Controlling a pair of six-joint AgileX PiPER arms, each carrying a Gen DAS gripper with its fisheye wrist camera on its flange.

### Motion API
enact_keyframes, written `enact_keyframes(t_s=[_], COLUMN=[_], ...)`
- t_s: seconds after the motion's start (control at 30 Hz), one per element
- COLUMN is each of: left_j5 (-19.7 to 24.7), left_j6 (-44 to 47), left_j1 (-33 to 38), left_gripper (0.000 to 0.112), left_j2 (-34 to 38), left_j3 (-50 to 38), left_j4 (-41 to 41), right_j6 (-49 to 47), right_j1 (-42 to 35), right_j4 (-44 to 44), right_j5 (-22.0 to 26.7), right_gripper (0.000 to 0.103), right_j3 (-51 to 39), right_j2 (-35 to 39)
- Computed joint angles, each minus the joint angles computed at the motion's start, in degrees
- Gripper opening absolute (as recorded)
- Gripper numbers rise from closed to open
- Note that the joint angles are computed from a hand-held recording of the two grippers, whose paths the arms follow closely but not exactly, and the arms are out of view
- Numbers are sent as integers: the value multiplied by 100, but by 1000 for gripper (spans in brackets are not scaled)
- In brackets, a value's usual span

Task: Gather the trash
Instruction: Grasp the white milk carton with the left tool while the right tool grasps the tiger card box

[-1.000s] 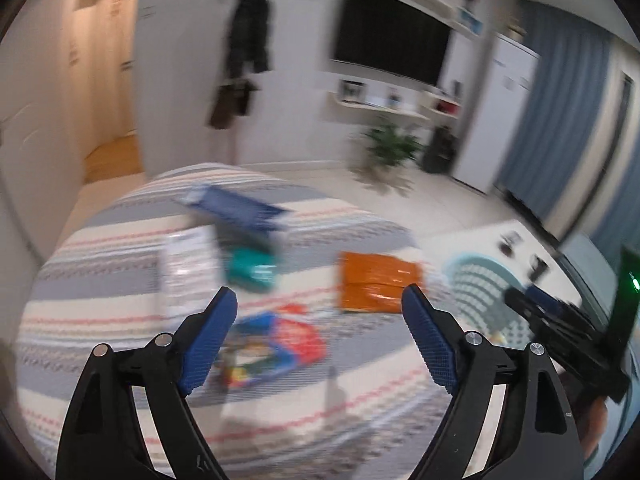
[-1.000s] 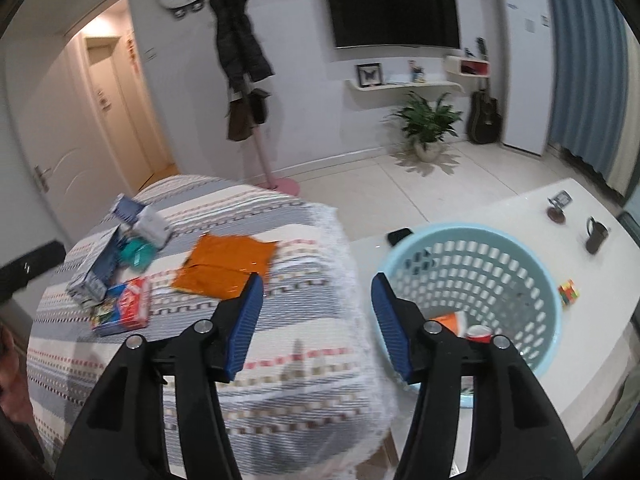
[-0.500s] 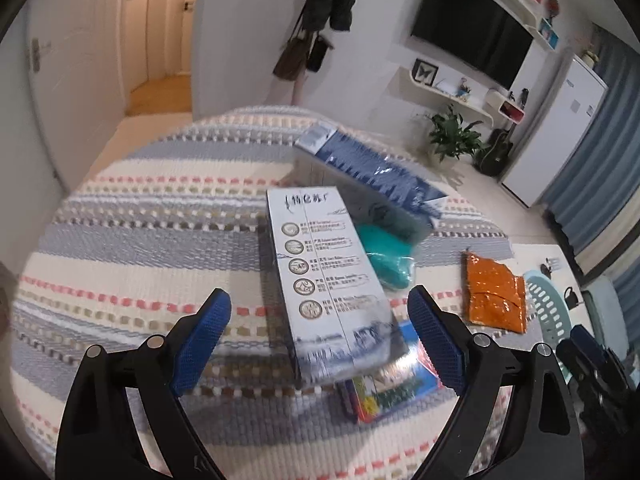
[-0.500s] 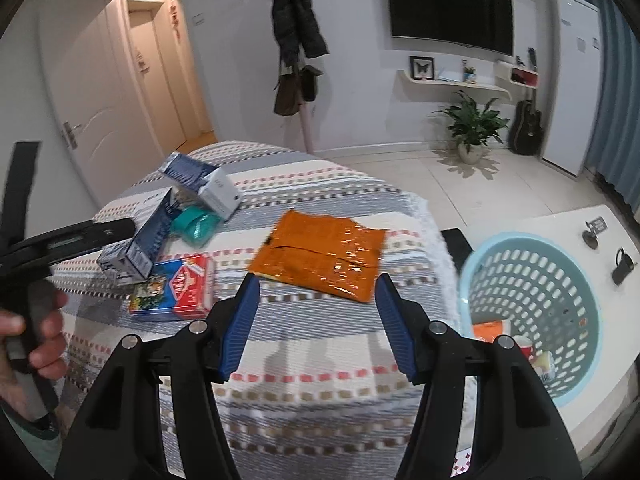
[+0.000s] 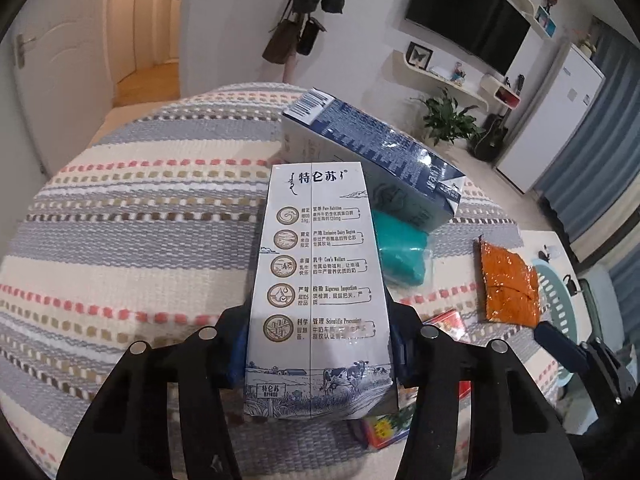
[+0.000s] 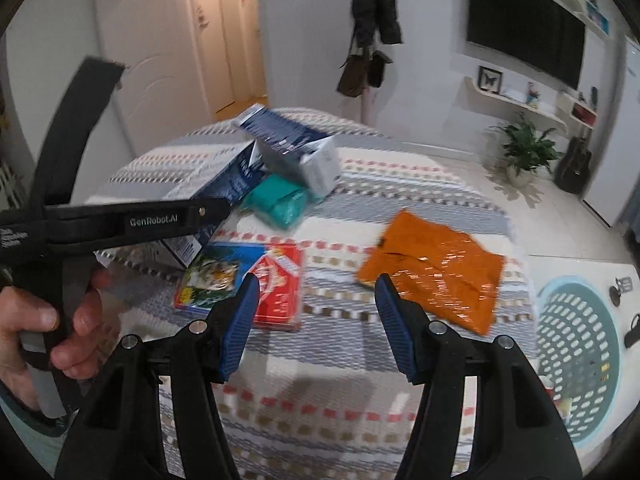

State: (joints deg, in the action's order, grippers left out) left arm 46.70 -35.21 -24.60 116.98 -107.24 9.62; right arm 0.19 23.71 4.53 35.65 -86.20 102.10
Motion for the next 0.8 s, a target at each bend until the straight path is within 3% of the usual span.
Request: enact_keyframes(t_s=[0.17, 0.3, 0.5, 0.67, 0.77, 0.8], left_j5=[-567, -856, -1345, -1757, -1869, -1981], left_j6=[-344, -595, -1217, -1794, -2029, -2134], left_j1=[98, 215, 490, 561, 565, 573], left_gripper=[51, 51, 51, 51, 51, 51], left_j2=[-795, -1292, -1802, -2092, -2186, -2222], left_j3=[1075, 1771, 2614, 3080, 3238, 3326], left_j4=[219, 419, 734, 1089, 1351, 1421], right_j6=[-462, -1438, -1447, -2229, -2072, -1753], right_j1=[-92, -340, -36, 198, 337, 380], right_j4=[739, 2114, 1935, 2573, 2109, 1701], right_j5=[338, 687, 735, 1034, 869, 791], right_gripper=[56, 56, 56, 56, 57, 64], right_j3=[-303, -363, -306, -215, -247, -342], right_j2=[335, 504, 463, 307, 219, 244])
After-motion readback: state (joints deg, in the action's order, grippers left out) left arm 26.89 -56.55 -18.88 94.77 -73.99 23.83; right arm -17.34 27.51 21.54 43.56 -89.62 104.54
